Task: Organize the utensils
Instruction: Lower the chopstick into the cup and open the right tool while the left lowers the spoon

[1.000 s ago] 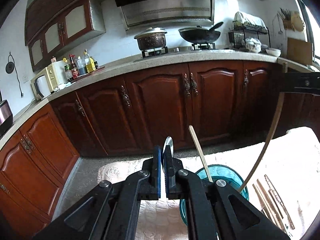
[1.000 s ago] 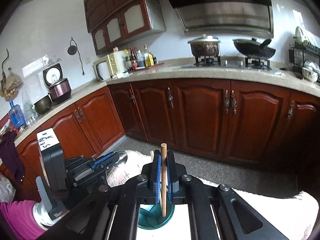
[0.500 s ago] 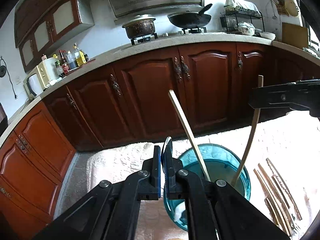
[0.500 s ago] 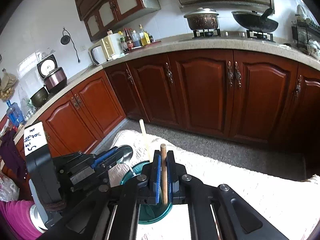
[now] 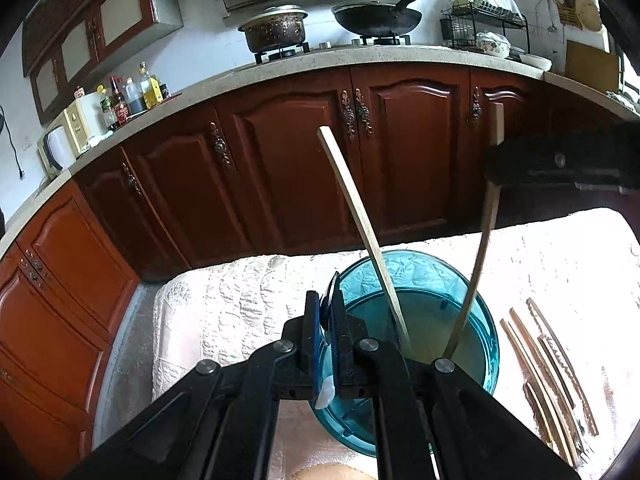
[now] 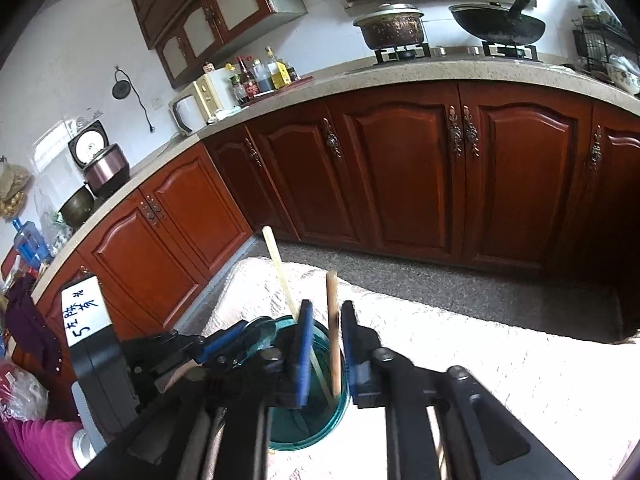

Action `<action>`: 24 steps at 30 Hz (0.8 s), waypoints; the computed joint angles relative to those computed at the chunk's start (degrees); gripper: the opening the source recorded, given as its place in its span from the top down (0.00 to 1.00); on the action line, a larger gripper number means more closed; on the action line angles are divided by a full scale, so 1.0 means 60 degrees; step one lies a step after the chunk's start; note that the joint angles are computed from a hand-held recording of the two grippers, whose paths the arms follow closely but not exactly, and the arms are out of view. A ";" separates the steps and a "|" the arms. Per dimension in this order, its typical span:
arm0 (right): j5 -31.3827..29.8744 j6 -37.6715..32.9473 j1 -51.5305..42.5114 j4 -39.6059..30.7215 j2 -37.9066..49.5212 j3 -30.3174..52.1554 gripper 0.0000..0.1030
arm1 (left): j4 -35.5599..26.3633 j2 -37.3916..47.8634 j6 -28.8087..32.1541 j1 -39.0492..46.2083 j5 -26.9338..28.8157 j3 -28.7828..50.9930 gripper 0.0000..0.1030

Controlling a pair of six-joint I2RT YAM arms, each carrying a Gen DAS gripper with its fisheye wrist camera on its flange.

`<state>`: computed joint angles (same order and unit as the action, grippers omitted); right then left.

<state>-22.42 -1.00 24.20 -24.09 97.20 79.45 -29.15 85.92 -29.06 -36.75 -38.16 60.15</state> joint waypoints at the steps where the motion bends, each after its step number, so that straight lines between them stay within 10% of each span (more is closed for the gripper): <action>1: 0.0031 -0.0018 0.0015 -0.0058 0.0013 0.0016 0.81 | -0.0063 0.0006 -0.0061 0.0041 0.0067 0.0046 0.95; 9: -0.0026 0.0008 -0.0044 -0.0139 -0.0148 -0.0175 0.78 | -0.0408 -0.0055 -0.0376 0.0098 0.0360 0.0172 0.92; 14: -0.0192 0.0031 -0.0178 -0.0282 -0.0293 -0.0268 0.77 | -0.0458 -0.0363 -0.0574 0.0018 0.0513 -0.0005 0.55; 21: -0.0266 0.0081 -0.0263 -0.0241 -0.0971 -0.0985 0.76 | -0.1243 -0.0769 -0.1042 -0.0065 0.0465 0.0111 0.54; 24: -0.0312 0.0080 -0.0325 -0.0265 -0.1279 -0.1248 0.75 | -0.1372 -0.1162 -0.1294 -0.0100 0.0355 -0.0012 0.36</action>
<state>-24.29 -0.52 22.25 -25.68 89.52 71.96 -37.38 78.94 -36.82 -37.35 -36.03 60.09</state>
